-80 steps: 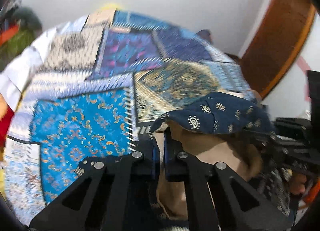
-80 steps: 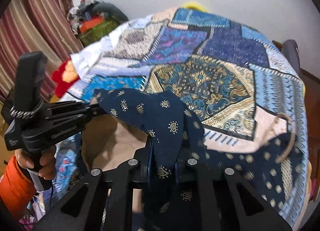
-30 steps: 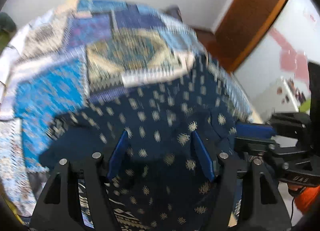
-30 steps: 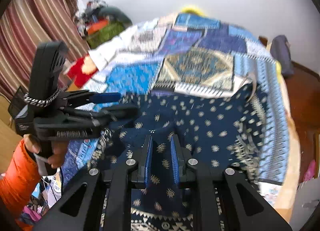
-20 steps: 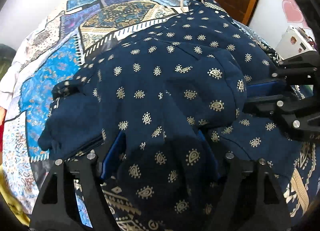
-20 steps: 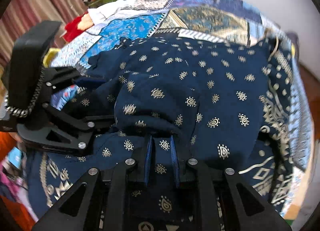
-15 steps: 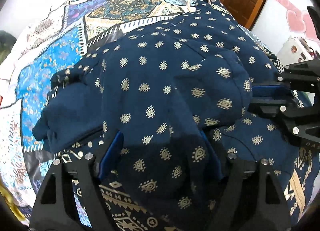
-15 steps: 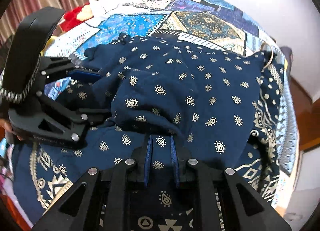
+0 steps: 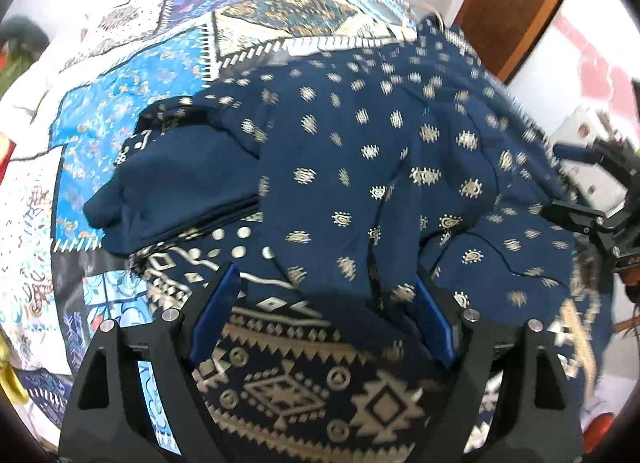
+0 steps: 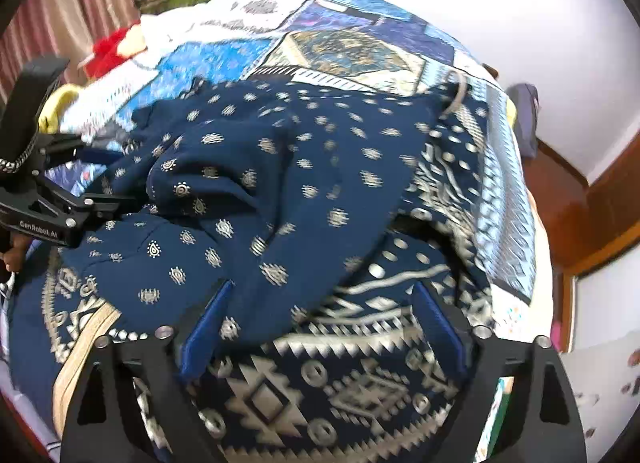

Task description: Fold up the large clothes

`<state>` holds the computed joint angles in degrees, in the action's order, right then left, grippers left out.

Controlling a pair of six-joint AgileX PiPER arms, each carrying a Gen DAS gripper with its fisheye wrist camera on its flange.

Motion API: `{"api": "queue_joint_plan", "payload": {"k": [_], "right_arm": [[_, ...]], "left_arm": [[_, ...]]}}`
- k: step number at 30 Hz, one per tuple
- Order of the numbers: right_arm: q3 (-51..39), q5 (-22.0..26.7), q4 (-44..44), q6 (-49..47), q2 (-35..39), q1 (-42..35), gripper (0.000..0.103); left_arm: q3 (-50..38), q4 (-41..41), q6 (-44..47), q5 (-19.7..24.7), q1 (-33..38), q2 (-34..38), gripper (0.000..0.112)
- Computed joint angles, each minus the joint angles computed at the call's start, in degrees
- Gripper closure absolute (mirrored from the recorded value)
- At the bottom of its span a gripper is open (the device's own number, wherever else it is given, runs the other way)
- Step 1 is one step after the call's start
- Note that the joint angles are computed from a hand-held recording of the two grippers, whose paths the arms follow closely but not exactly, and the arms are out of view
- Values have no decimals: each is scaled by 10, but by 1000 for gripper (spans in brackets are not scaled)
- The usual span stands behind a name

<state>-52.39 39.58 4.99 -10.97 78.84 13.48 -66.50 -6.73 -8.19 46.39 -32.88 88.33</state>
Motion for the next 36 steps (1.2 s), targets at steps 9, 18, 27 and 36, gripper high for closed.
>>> {"api": "queue_joint_plan", "payload": {"k": [9, 18, 27, 36], "right_arm": [[-114, 58, 153, -116, 35, -152, 13], [-336, 115, 220, -85, 259, -234, 12], [-565, 191, 249, -6, 473, -247, 16], [-655, 226, 266, 7, 533, -200, 84]], "left_arm": [[-66, -33, 39, 24, 182, -2, 26], [-228, -123, 87, 86, 307, 235, 26], [-289, -226, 151, 65, 307, 347, 26], [-295, -114, 56, 45, 250, 323, 101]]}}
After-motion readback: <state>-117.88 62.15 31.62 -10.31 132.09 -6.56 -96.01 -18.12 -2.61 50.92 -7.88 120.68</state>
